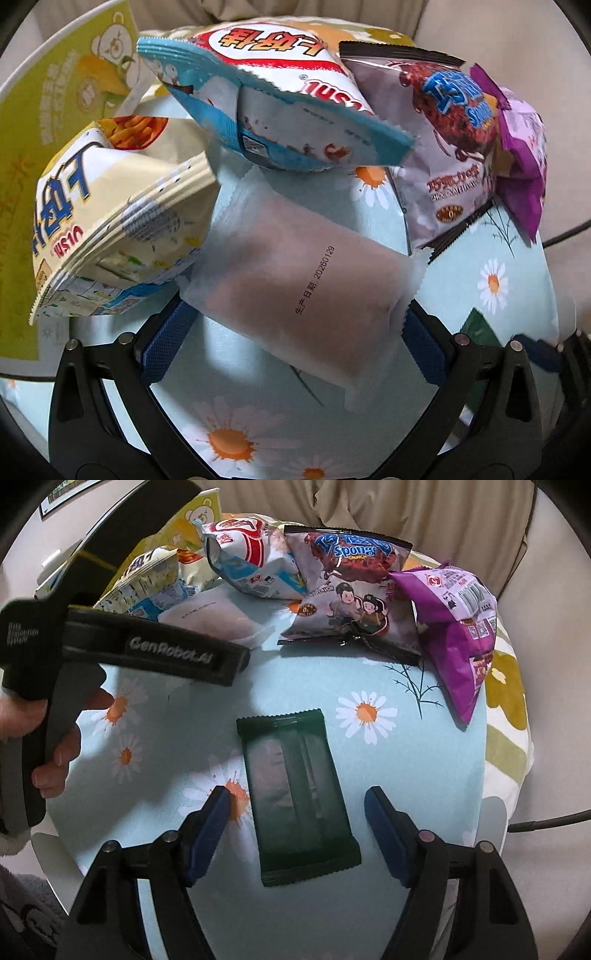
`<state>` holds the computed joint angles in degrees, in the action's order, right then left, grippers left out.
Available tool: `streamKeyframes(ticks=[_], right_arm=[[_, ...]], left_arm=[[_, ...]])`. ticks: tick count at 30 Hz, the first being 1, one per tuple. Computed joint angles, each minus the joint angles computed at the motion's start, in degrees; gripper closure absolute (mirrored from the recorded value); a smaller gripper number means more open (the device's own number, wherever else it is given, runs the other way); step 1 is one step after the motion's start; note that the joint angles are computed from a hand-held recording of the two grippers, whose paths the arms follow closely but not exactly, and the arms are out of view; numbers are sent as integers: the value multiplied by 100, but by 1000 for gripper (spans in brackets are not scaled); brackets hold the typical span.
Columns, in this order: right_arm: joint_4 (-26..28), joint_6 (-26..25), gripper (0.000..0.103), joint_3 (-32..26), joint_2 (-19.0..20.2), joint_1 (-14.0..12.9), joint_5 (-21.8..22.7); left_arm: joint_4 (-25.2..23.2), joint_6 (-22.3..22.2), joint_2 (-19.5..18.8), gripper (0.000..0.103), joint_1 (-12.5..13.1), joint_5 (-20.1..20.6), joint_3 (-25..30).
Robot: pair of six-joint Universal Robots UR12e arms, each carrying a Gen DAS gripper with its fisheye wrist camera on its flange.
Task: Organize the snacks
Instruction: 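Grasp the pale pink plain packet with the left gripper while the right grasps the dark green bar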
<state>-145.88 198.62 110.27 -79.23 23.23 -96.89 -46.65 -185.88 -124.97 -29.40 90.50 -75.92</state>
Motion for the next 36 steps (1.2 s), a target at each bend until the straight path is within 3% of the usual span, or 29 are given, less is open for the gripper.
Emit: streamKeyframes(ticks=[8, 11, 13, 15, 20, 26, 30, 36], right_arm=[[27, -180, 51, -112, 29, 20, -5], [22, -190, 52, -120, 33, 28, 4], [-9, -236, 52, -89, 30, -15, 41], [-30, -262, 52, -67, 23, -51, 61], [-26, -263, 52, -64, 20, -56, 65], [-37, -246, 51, -69, 28, -48, 54], [-40, -251, 51, -66, 27, -51, 56], [-56, -250, 51, -58, 29, -56, 59]], left_arm=[[-3, 288, -109, 0, -35, 98, 152], [46, 595, -53, 0, -69, 196, 66], [-158, 550, -28, 0, -67, 160, 100], [-506, 147, -40, 0, 18, -218, 225], [-756, -920, -82, 0, 177, -901, 406], [-900, -1813, -231, 0, 201, -841, 684], [-964, -2186, -300, 0, 217, -844, 770], [-766, -2269, -172, 0, 232, -904, 508]])
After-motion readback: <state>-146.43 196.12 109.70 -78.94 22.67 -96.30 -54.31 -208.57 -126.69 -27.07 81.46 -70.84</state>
